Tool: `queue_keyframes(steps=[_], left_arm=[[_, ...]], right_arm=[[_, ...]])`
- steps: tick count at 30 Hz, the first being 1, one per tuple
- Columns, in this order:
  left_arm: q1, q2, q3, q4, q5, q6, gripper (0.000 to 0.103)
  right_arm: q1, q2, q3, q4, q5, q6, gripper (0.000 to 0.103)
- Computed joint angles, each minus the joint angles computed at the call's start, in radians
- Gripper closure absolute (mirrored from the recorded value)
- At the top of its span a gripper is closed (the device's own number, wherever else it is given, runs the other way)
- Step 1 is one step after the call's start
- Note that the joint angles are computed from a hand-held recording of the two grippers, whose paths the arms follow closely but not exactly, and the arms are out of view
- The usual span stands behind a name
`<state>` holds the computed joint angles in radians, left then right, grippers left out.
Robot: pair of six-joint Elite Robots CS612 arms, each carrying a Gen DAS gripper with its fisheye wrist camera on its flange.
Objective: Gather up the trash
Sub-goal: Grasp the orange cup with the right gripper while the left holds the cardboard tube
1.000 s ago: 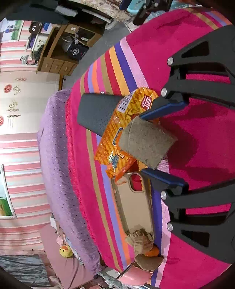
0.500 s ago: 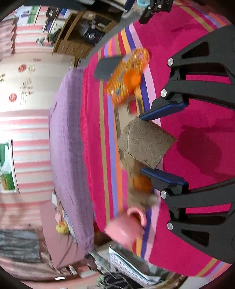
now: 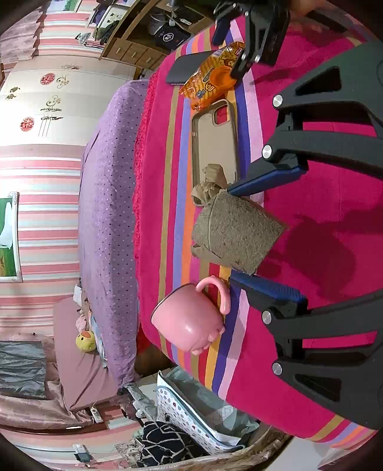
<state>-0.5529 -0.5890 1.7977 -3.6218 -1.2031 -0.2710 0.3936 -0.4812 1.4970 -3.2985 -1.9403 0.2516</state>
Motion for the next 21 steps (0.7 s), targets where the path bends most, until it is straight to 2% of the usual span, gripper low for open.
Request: queue_keyframes(steps=[2, 4, 6, 13, 21], left_arm=[[-0.003, 0.000, 0.000, -0.002, 0.003, 0.000, 0.050], [-0.003, -0.001, 0.002, -0.007, -0.001, -0.003, 0.050], [-0.005, -0.003, 0.005, -0.008, 0.000, -0.003, 0.050], [-0.019, -0.008, 0.017, -0.027, 0.008, 0.012, 0.050], [-0.053, -0.016, 0.040, -0.054, 0.016, 0.003, 0.050]], right_arm=[[0.005, 0.008, -0.024, 0.027, 0.001, -0.019, 0.028], [0.011, 0.017, -0.048, 0.064, -0.011, -0.041, 0.040], [0.013, 0.020, -0.058, 0.080, -0.002, -0.057, 0.063], [0.008, -0.004, 0.017, -0.050, 0.021, -0.052, 0.063], [-0.013, -0.072, 0.189, -0.223, 0.031, -0.035, 0.063]])
